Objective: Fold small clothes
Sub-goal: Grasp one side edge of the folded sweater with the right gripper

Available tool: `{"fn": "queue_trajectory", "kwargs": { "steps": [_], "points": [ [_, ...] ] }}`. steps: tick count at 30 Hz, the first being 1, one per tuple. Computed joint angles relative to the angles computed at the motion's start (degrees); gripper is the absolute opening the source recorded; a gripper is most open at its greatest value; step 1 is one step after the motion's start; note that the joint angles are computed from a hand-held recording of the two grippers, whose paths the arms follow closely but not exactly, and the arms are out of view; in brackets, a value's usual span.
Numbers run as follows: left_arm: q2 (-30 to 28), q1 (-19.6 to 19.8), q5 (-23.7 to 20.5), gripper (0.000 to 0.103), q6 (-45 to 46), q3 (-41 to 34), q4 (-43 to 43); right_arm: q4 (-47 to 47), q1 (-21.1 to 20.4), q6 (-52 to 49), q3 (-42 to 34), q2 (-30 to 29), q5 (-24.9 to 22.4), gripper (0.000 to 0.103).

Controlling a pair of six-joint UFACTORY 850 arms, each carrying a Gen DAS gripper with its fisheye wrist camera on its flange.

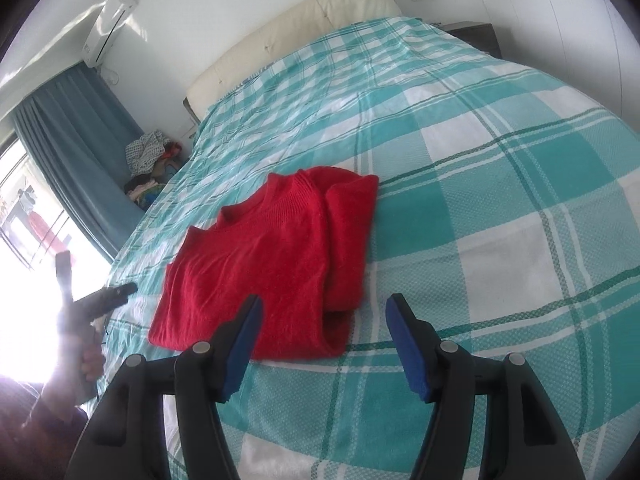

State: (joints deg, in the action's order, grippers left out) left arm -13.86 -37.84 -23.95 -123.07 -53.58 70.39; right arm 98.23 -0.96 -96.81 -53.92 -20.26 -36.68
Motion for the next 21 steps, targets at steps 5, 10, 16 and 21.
{"fn": "queue_trajectory", "kwargs": {
  "steps": [5, 10, 16, 21],
  "points": [
    [1.74, -4.96, -2.33, 0.097, -25.94, 5.79, 19.99, -3.75, 1.72, 5.52, -7.26, -6.03, 1.51, 0.064],
    [0.17, -3.97, -8.13, 0.097, -17.07, 5.15, 12.06, -13.9, 2.64, 20.51, -18.21, -15.49, -2.62, 0.064],
    [2.95, -4.15, -11.25, 0.097, -23.19, 7.82, 17.86, -15.36, 4.87, 24.14, -21.12, -18.87, -0.6, 0.064],
    [2.33, -3.78, -12.07, 0.097, -24.35, 8.77, 19.5, -28.86, 7.48, 33.34, -23.84, -18.77, 2.71, 0.014]
  ]
}}
